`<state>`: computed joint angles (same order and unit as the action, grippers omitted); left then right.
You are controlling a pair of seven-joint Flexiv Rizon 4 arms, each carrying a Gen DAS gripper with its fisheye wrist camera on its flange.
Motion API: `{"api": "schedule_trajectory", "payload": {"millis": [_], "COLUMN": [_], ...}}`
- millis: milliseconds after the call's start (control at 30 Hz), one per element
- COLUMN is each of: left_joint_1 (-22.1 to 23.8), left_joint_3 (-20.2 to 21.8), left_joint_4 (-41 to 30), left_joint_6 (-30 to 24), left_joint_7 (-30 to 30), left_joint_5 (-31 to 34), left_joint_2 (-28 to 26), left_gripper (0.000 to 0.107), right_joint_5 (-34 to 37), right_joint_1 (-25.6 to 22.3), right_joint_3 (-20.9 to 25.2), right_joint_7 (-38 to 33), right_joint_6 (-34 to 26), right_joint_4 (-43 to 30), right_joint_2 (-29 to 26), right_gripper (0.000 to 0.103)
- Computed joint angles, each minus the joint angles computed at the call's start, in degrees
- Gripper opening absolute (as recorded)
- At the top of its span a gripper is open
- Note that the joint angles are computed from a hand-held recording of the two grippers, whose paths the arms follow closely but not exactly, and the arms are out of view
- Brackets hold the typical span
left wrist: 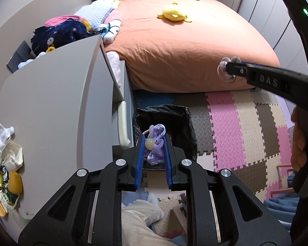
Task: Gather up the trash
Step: 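Open both grippers to drop the items into the bin, then move both tools back over the table toward the snack packages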
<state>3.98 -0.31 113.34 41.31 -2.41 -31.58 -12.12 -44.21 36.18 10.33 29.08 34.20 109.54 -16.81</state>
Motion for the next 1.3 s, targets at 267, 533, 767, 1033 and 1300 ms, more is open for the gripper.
{"api": "schedule_trajectory", "payload": {"millis": [267, 533, 767, 1033, 1300], "left_joint_1": [-1.9, 0.1, 0.7, 1.8, 4.0], "left_joint_3": [-0.1, -0.5, -0.1, 0.3, 1.1], "left_joint_4": [-1.4, -2.0, -2.6, -3.8, -6.1], "left_joint_6": [2.8, -0.6, -2.8, -5.0, -7.2], "left_joint_7": [-5.4, -2.5, -2.6, -1.7, -2.1], "left_joint_5": [6.5, 0.9, -0.1, -1.6, -2.8], "left_joint_2": [-1.9, -1.2, -0.9, -0.9, -2.1], "left_gripper": [0.096, 0.096, 0.096, 0.096, 0.096], "right_joint_5": [4.0, 1.8, 2.2, 2.0, 1.4], "right_joint_1": [-2.4, -1.7, -1.3, -0.2, 1.3], "right_joint_3": [-0.6, 0.2, 0.5, 0.5, 0.0], "right_joint_7": [-2.2, -1.4, -1.6, -2.4, -4.2], "right_joint_6": [-0.3, -4.4, -5.6, -7.5, -9.1], "right_joint_4": [-0.2, -0.9, -2.0, -4.0, -7.8], "right_joint_2": [1.1, 2.1, 1.5, 0.8, -1.4], "right_gripper": [0.062, 0.062, 0.062, 0.062, 0.064]}}
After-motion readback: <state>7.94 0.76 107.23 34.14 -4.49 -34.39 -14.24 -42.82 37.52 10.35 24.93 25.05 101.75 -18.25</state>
